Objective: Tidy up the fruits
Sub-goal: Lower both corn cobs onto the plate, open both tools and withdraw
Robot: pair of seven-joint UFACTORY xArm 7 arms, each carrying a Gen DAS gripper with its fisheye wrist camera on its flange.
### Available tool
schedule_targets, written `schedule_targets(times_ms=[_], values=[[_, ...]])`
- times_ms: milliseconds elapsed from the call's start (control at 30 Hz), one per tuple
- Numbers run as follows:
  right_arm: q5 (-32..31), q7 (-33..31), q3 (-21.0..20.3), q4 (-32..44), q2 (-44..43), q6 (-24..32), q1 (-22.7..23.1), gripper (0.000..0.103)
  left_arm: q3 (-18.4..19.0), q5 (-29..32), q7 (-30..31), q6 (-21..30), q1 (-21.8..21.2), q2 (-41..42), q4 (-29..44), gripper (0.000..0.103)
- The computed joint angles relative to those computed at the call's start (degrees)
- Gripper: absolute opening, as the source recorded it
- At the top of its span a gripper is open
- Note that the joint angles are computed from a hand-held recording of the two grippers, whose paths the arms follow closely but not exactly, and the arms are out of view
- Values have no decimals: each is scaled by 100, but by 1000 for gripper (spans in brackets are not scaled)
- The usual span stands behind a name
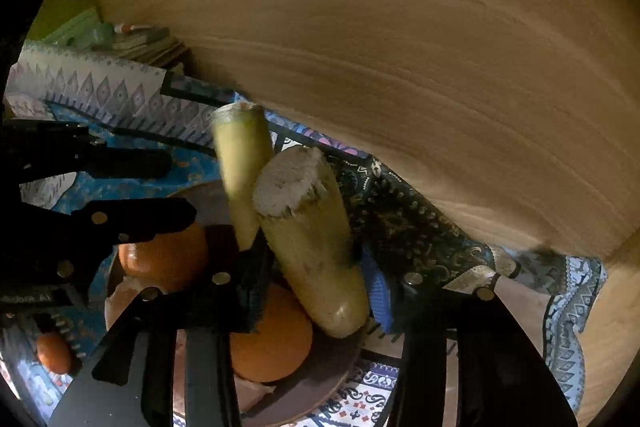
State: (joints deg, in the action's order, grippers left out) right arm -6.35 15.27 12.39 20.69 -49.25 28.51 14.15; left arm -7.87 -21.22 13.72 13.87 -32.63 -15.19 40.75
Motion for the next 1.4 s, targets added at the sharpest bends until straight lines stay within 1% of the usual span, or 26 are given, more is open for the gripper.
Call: schedule_targets(times_ms=[67,167,200,333,467,533,633,667,700,733,867,1033,1133,1167,1200,1333,1400], values=[[3,-30,-18,14,111,-66,23,43,41,-25,49,-23,0,-24,-42,40],[6,-59,-12,56,197,-55,48,45,20,81,-51,-77,77,-103,-150,40],[-2,-69,-8,82,227,-33,43,45,70,53,-24,-65,59,-152,-196,40],[7,-109,-39,179,323,48,51,45,74,147,-189,-47,136,-294,-331,40],[242,-260,-237,239,364,144,275,51,196,132,-194,-83,101,-487,-501,40],[273,-230,-175,234,274,140,264,53,213,169,-259,-33,136,-595,-566,40],[272,-205,-109,212,51,175,263,59,239,236,-327,-16,155,-786,-703,40],[267,-173,-72,221,-3,199,250,59,255,247,-348,-1,151,-875,-762,40],[276,-154,-65,206,-104,245,260,59,267,262,-372,15,147,-981,-829,40],[331,-129,-93,145,-198,170,308,59,275,289,-401,26,156,-1070,-883,40],[305,82,38,13,-761,376,245,59,335,370,-513,50,141,-1533,-1160,40],[273,320,173,-260,-1694,757,309,59,237,624,-799,139,204,-2314,-1592,41],[325,529,298,-453,-2253,1055,443,61,219,726,-965,232,159,-2824,-1876,49],[324,581,334,-488,-2278,1038,454,61,186,777,-1035,275,167,-3004,-1975,51],[341,671,405,-537,-2522,1236,535,61,154,832,-1098,326,167,-3183,-2072,51],[416,1037,678,-723,-3137,1727,845,62,146,961,-1294,618,48,-3812,-2433,54],[480,1287,853,-842,-3442,1933,1048,68,129,987,-1407,783,-11,-4105,-2608,57]])
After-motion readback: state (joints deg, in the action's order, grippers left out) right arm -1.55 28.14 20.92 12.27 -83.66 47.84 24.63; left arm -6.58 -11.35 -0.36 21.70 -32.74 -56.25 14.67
